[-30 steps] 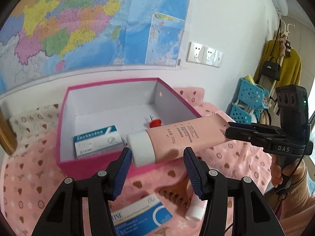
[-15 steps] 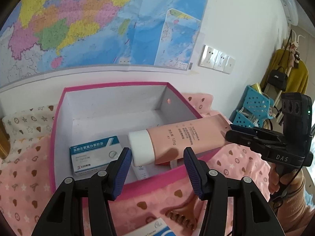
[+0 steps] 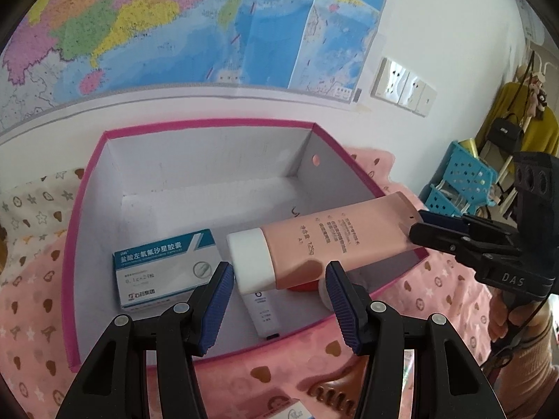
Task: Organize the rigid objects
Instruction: 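Carry the peach-pink tube into the magenta box and release it, then move the right gripper to the brown wooden comb handle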
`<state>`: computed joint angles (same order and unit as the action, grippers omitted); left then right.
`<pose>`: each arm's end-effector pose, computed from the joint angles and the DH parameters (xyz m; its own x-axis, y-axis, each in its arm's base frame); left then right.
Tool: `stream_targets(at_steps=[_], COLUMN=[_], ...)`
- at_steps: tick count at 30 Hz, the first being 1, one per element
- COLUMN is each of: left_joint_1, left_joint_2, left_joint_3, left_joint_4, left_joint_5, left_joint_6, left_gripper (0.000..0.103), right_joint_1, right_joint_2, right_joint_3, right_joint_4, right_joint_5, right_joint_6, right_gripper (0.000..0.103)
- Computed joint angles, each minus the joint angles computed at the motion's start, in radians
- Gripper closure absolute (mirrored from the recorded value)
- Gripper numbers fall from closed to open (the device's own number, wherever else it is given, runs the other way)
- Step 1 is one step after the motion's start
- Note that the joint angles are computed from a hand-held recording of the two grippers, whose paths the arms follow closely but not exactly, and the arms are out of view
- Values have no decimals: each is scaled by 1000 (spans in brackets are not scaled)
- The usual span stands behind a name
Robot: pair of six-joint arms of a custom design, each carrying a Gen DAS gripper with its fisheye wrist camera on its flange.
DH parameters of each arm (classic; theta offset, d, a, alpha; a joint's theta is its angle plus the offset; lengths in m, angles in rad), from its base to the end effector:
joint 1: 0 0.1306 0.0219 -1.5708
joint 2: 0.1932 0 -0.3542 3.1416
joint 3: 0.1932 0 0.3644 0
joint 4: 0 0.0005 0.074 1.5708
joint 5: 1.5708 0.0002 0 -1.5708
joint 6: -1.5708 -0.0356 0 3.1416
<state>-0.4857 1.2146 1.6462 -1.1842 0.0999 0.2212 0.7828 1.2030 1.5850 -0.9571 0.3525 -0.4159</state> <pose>0.3299 -0.1787 0.5576 -0.7058 0.1257 -0.6972 0.3834 0.8953 -0.2267 0.2845 0.2649 0.5567 -0.5372 0.0005 -0.8435 -0.2618 0.9505 0.1672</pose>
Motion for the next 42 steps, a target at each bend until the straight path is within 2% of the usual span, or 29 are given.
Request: stream_targets(at_steps=[3, 6, 8, 10, 18, 23, 27, 34, 37, 42], left_joint_1=[-15, -24, -36, -40, -56, -72, -96, -168, -180, -210], left_joint_2=[15, 23, 27, 25, -48, -119, -174, -211, -218, -213], left_joint_3=[5, 10, 16, 15, -42, -94, -145, -227, -263, -289], left_joint_4=[-10, -11, -10, -7, 31, 47, 52, 28, 27, 18], left_joint_5=[-38, -38, -68, -66, -79, -69, -45, -7, 37, 43], left_joint_6=[-10, -16, -23, -27, -36, -32, -18, 23, 51, 76], left_gripper=[48, 48, 48, 48, 48, 48, 48, 48, 48, 48], right_joint_1=[-10, -11, -7, 2, 24, 32, 37, 8, 3, 11], right_joint_2=[18, 33, 44, 50, -21, -116, -155, -155, -149, -142], right_joint_3=[18, 34, 48, 56, -24, -134, -195, -289, -314, -340], right_joint_4=[-21, -30, -38, -44, 23, 82, 86, 92, 92, 88], right_joint_5=[-7, -5, 10, 33, 28, -20, -50, -146, -172, -196], right_joint_6=[-3, 11, 17, 22, 6, -41, -83, -159, -182, -204], right_gripper=[64, 64, 64, 64, 64, 64, 64, 64, 64, 64])
